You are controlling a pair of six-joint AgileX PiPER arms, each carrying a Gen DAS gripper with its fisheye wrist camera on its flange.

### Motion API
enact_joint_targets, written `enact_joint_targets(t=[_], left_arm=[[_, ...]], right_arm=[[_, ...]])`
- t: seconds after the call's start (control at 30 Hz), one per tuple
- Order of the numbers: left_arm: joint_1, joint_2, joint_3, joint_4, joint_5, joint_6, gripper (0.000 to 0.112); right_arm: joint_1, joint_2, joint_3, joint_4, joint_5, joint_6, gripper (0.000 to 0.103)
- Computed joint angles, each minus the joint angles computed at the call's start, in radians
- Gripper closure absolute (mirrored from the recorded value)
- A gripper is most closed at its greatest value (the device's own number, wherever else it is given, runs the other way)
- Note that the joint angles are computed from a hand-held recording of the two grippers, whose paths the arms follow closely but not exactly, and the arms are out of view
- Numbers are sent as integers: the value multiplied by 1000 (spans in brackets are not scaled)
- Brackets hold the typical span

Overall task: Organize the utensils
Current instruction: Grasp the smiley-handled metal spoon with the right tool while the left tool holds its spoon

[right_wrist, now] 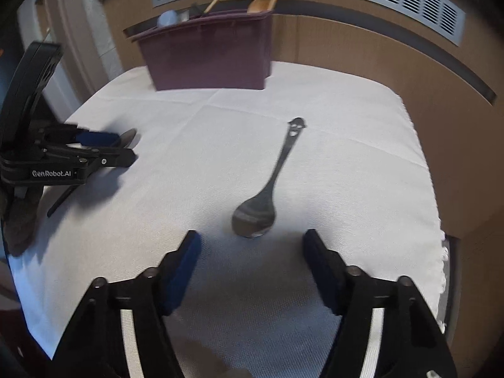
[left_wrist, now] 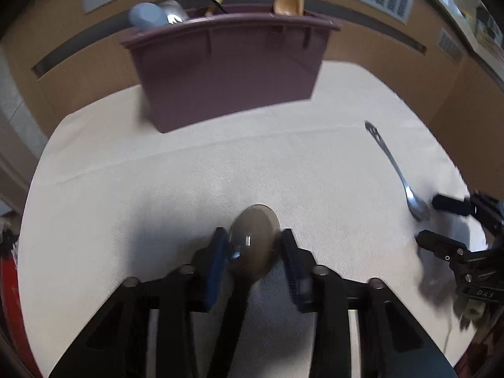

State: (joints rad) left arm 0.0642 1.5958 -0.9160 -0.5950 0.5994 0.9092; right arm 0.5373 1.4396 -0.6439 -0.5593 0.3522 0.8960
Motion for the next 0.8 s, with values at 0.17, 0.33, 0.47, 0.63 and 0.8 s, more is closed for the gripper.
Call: enact_joint_targets(t=[0.17,0.33,0.47,0.63,0.8], left_arm=[[125,-69,67,-314,41,150,77],[229,-195,156,-484,54,271,77],[310,-242,175,-540,113,327,77],[369,-244,130,-532,223,303,77],[413,-276,101,-569,296,300,78]], right_arm=[[70,37,-43,-159,79,385,55],[216,165,-161,-327,288,585,71],[232,142,-172,-351,339,546,78],[299,-44,-158,-537,461,604,78],[302,-177,-198,-599,454,531,78]])
